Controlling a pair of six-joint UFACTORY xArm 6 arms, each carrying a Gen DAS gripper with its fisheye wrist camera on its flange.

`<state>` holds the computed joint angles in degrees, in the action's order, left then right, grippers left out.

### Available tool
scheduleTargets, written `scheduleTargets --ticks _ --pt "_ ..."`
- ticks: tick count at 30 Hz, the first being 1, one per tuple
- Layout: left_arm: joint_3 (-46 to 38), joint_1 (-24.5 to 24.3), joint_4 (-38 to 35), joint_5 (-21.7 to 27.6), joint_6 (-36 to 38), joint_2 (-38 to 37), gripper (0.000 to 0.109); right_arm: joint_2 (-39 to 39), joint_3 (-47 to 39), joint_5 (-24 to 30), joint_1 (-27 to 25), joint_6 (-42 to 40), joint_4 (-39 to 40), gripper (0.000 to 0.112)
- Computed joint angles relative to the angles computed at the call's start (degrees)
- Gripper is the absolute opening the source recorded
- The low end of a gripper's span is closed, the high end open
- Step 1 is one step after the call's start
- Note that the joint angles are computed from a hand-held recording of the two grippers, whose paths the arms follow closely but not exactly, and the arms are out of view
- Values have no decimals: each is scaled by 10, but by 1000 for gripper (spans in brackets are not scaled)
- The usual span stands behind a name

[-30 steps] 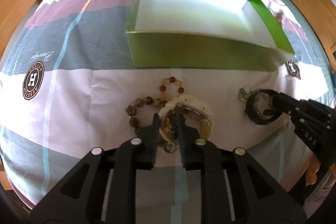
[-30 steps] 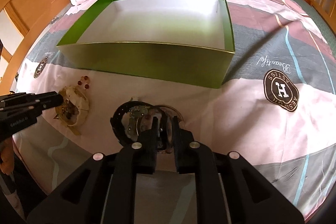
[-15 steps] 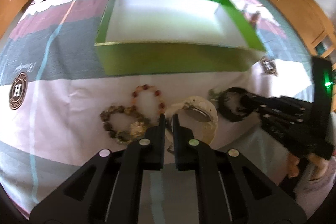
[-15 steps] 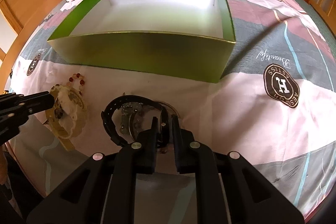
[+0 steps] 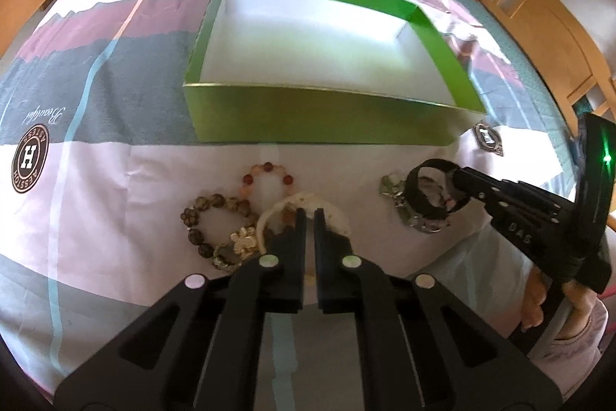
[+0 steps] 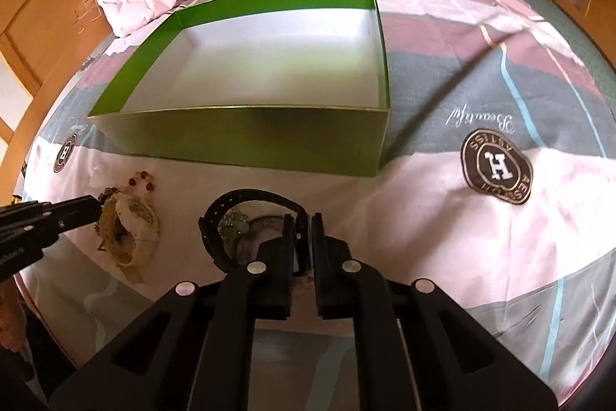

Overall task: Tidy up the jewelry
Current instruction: 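Close the left gripper on the white watch while the right gripper holds the black band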

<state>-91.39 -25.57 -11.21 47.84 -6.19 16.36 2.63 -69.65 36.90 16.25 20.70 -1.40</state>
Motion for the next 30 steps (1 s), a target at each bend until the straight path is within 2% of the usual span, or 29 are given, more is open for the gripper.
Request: scheduleTargets --ticks 5,7,10,14,18,23,25,30 --pt "-11 11 21 18 -34 10 8 4 -5 9 1 12 -15 18" --pt "-18 12 17 30 -33 18 17 9 -9 18 2 12 -17 20" --pt "-19 1 50 29 -39 23 24 15 -13 27 6 13 -23 20" --pt "-20 -8 81 26 -44 25 25 16 -11 28 9 15 -31 20" --pt "-25 -6 77 31 -41 27 33 19 -12 28 8 12 -29 20" --pt "-26 -5 86 37 -47 31 33 23 -16 28 11 17 -39 20" --pt "-28 -8 95 41 -48 34 23 23 -16 27 13 21 -48 20" --pt "-27 -15 137 42 -64 36 11 22 -14 24 18 16 -58 20"
